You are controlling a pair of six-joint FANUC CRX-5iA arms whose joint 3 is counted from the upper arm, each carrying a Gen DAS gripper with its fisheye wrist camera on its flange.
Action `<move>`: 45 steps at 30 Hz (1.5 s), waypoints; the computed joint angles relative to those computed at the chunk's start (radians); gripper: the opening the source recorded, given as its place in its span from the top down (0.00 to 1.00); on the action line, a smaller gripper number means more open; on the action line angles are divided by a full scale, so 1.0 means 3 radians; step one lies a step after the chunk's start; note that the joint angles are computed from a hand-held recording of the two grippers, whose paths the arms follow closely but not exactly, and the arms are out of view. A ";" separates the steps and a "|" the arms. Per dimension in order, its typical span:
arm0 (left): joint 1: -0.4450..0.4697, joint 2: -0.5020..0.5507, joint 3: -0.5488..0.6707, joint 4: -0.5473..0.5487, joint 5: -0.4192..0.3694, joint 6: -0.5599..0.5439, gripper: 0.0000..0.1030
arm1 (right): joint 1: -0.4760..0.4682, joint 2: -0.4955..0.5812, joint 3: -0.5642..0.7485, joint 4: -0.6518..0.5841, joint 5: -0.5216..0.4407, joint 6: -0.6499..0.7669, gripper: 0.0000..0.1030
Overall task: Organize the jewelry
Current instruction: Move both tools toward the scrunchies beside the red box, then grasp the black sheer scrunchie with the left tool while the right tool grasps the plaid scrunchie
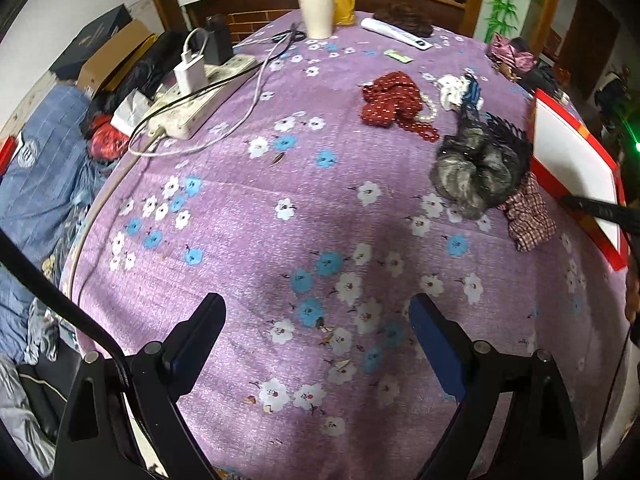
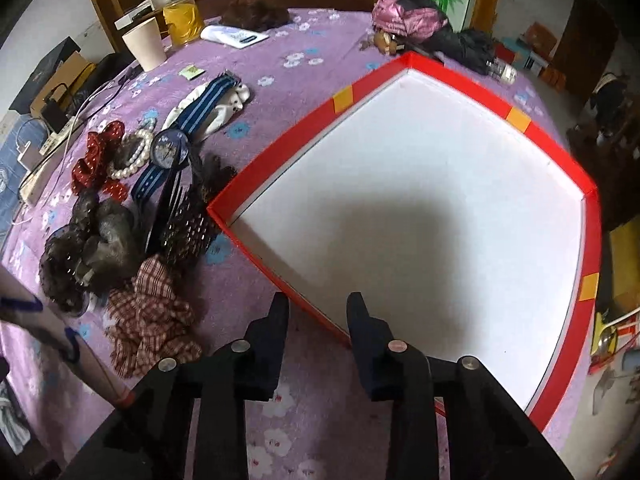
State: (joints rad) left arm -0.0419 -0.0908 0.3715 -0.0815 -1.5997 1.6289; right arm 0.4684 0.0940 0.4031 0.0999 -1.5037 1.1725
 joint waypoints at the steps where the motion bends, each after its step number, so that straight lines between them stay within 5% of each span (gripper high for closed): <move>1: 0.0017 0.0005 -0.0003 0.0018 0.0001 0.0010 0.10 | 0.0025 -0.0013 -0.0016 0.0030 -0.0038 0.0011 0.73; 14: -0.0031 0.0041 -0.0031 0.0154 0.0063 -0.0075 0.10 | 0.0417 -0.0522 -0.0518 0.0215 -0.0265 -0.0065 0.71; 22: -0.0068 -0.0031 -0.0146 0.0080 0.0147 -0.0054 0.10 | 0.0533 -0.0915 -0.0780 0.0389 -0.0055 -0.0641 0.40; 29: 0.0000 -0.0128 -0.0295 -0.0002 0.0264 -0.0009 0.10 | 0.0691 -0.1251 -0.0966 0.0355 0.0052 -0.1021 0.39; 36: 0.0090 -0.0096 -0.0174 0.0182 0.0307 -0.0043 0.10 | 0.0703 -0.1190 -0.0862 0.0156 0.0206 -0.1074 0.39; 45: 0.0077 0.0411 0.0232 0.0732 0.0457 -0.0396 0.11 | 0.0625 -0.0933 -0.0721 -0.0258 0.0578 -0.1238 0.39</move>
State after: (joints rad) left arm -0.0187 0.0324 0.4410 0.1381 -1.4626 1.5101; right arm 0.6558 -0.1860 0.1867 0.0225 -1.3303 0.8010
